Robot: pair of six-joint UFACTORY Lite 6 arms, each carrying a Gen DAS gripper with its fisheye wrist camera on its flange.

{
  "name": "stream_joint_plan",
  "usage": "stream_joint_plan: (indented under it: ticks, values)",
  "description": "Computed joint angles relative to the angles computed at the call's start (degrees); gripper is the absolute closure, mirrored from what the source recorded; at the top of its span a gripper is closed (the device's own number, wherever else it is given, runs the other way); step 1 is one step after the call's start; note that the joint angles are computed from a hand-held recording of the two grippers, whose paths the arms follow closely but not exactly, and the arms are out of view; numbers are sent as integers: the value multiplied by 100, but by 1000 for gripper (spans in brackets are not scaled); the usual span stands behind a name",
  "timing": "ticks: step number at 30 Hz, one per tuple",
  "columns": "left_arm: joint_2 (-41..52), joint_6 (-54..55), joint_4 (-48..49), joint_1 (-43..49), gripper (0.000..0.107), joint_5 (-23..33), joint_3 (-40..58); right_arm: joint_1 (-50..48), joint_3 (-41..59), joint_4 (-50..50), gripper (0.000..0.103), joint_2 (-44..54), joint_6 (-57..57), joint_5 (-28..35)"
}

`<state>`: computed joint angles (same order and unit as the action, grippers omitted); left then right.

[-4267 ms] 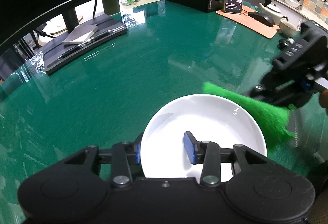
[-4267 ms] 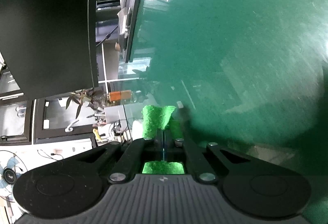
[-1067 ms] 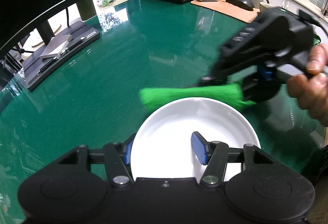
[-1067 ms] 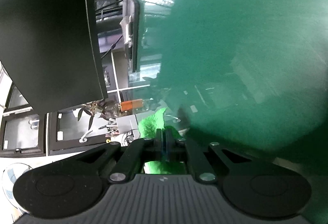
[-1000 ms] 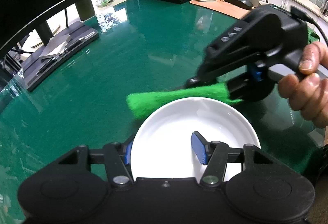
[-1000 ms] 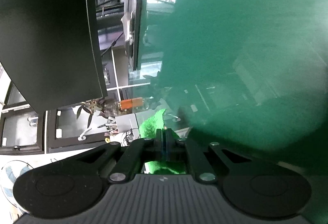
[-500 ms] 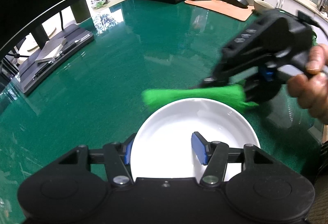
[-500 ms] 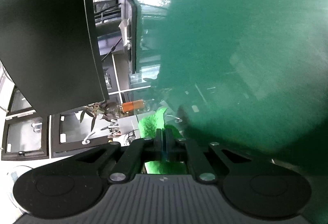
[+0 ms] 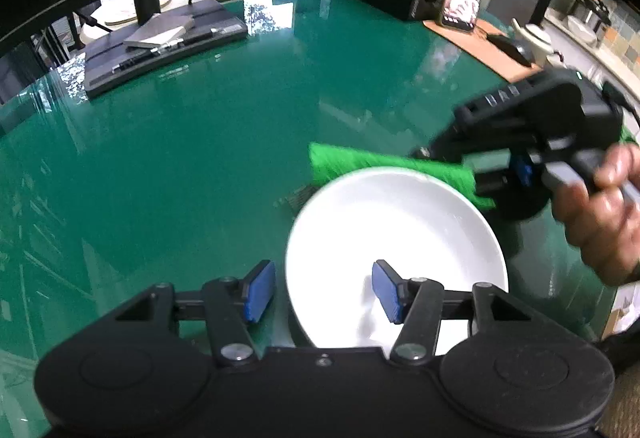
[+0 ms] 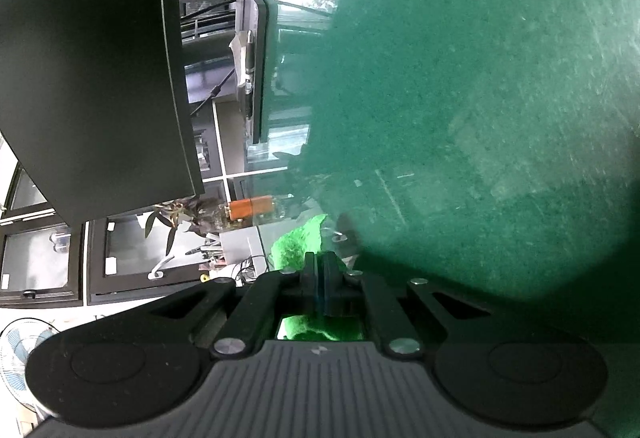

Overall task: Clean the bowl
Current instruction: 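Hold the bowl with the left tool while the right tool drags the cloth along the rim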

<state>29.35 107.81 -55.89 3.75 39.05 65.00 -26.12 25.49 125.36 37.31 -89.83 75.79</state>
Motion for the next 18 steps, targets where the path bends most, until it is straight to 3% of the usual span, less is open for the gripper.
stream_joint_plan:
  ticks: [2,4,13,18]
  values:
    - [-4,124,-150,1,74,-11,-28,12,2,-14,98,-47,25,-56]
    - [-28,314,-352,-108,81,-225,-4,-25,-91,-53,98,-176,20,-118]
    - [281,757,-495,-324,72,-220,368,-1050,-1057,-831,98,-876,-255,-201]
    - [222,901,-524,-353,71,-268,278,-388,-540,-148,98,-557,-86,-220]
